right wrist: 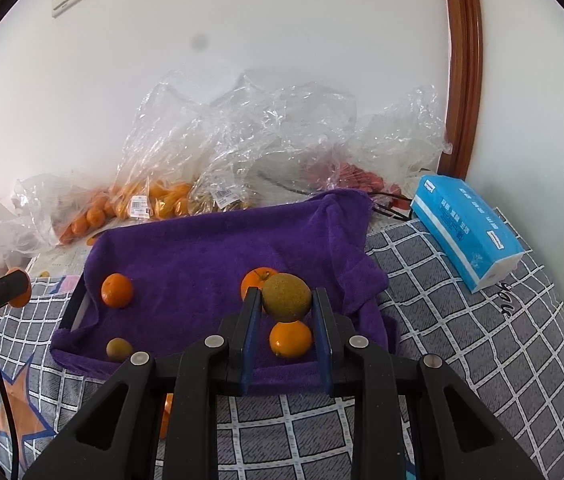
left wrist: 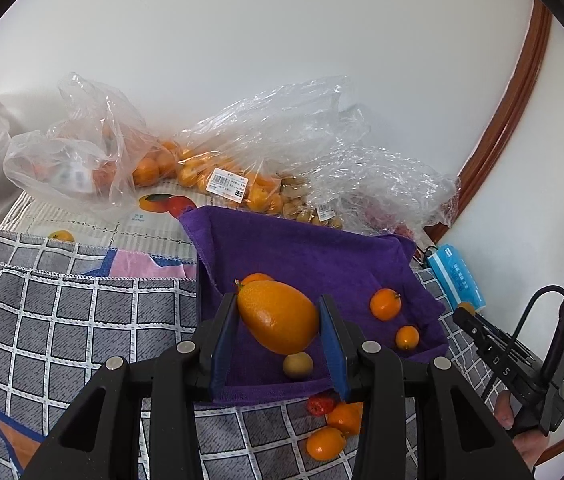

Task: Organize fruits
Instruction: 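Set both fruits on the towel and open both grippers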

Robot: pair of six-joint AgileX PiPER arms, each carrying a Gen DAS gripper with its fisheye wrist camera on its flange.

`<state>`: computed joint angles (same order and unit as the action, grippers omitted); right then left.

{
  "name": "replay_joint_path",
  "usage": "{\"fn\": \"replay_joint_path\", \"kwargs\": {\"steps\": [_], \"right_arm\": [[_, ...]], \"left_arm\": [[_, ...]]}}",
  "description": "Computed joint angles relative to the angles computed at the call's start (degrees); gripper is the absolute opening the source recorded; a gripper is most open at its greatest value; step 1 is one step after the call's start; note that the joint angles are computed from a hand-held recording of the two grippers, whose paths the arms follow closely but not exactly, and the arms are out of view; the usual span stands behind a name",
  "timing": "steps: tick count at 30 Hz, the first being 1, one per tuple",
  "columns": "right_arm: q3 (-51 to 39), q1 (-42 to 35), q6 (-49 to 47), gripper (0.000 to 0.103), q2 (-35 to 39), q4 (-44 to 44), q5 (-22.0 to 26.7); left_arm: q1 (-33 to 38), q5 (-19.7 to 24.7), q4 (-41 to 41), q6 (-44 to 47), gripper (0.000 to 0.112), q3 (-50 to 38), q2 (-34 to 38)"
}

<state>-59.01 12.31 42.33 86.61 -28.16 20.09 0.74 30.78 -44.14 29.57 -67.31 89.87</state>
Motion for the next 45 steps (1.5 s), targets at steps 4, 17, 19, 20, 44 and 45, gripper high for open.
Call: {"fn": "replay_joint_path", "kwargs": {"steps": [4, 17, 19, 20, 44, 45], "right_arm": [[-0.79, -1.65, -1.57, 0.025, 1.38, 0.99, -1.24], [-2.68, -5.17, -15.75, 0.025, 8.09, 14.20, -6.64], [-3.43, -5.33, -18.74, 0.025, 9.52, 17.11, -7.08], [-3.73, -5.33, -19.25, 0.025, 10.15, 17.42, -7.28], [-8.12, -6.03, -13.97, 0.025, 17.56, 9.70, -5.82], [-8.12, -6.03, -13.46, 0.026, 17.45, 8.91, -5.64]], "left_arm": [[0.75, -0.13, 1.11, -1.24, 0.038, -0.98, 1.66], [1.76, 2.52, -0.78, -0.14, 0.038, -4.30, 6.86], [0.93, 2.65, -0.17, -0.83, 0.038, -4.71, 7.86], [0.60, 2.64, 0.00, -0.95, 0.038, -4.74, 8.18], [-4.72, 2.12, 10.54, -9.14, 0.038, -9.39, 16.20], [-4.82, 1.94, 10.76, -9.12, 0.038, -9.31, 16.15]]}}
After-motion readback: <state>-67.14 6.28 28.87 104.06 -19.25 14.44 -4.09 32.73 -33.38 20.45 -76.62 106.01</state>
